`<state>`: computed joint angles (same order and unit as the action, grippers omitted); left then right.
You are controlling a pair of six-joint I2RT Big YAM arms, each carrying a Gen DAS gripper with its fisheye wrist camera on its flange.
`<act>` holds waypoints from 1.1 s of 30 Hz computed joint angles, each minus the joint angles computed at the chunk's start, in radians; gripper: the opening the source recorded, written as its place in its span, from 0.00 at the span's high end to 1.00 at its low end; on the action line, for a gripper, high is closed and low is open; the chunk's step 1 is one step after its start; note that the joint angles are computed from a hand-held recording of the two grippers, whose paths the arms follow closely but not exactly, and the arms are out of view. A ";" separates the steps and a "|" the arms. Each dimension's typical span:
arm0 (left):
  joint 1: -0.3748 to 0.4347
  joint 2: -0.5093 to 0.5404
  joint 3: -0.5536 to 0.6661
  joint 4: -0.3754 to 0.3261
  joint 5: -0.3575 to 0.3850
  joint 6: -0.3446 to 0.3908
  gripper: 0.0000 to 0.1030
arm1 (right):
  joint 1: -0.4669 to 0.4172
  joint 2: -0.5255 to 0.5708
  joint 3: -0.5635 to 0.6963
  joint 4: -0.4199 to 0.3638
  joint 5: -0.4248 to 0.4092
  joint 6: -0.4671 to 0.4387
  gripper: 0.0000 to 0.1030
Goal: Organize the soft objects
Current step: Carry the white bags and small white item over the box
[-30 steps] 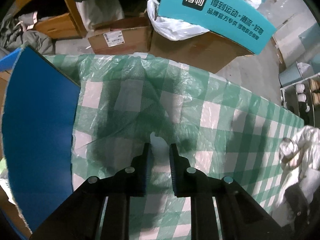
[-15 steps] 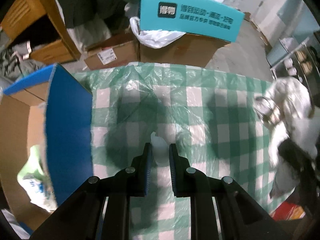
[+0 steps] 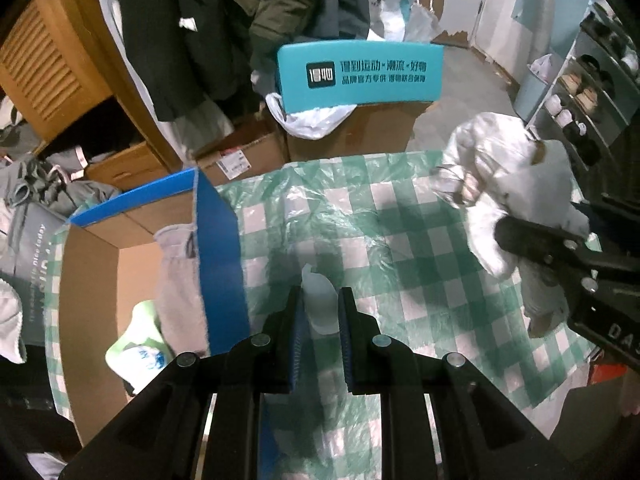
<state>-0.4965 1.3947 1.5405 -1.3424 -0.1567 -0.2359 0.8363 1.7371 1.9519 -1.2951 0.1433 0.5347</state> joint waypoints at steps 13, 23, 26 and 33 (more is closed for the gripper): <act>0.049 -0.123 -0.068 0.025 0.006 0.037 0.84 | 0.061 0.074 0.138 -0.043 0.023 -0.025 0.68; 0.136 -0.197 -0.116 0.036 0.042 0.058 0.84 | 0.103 0.187 0.327 -0.102 0.032 -0.057 0.68; 0.162 -0.215 -0.131 0.039 0.040 0.069 0.84 | 0.112 0.228 0.393 -0.128 0.030 -0.068 0.68; 0.247 -0.240 -0.161 0.043 0.070 0.090 0.84 | 0.133 0.342 0.579 -0.206 0.022 -0.088 0.68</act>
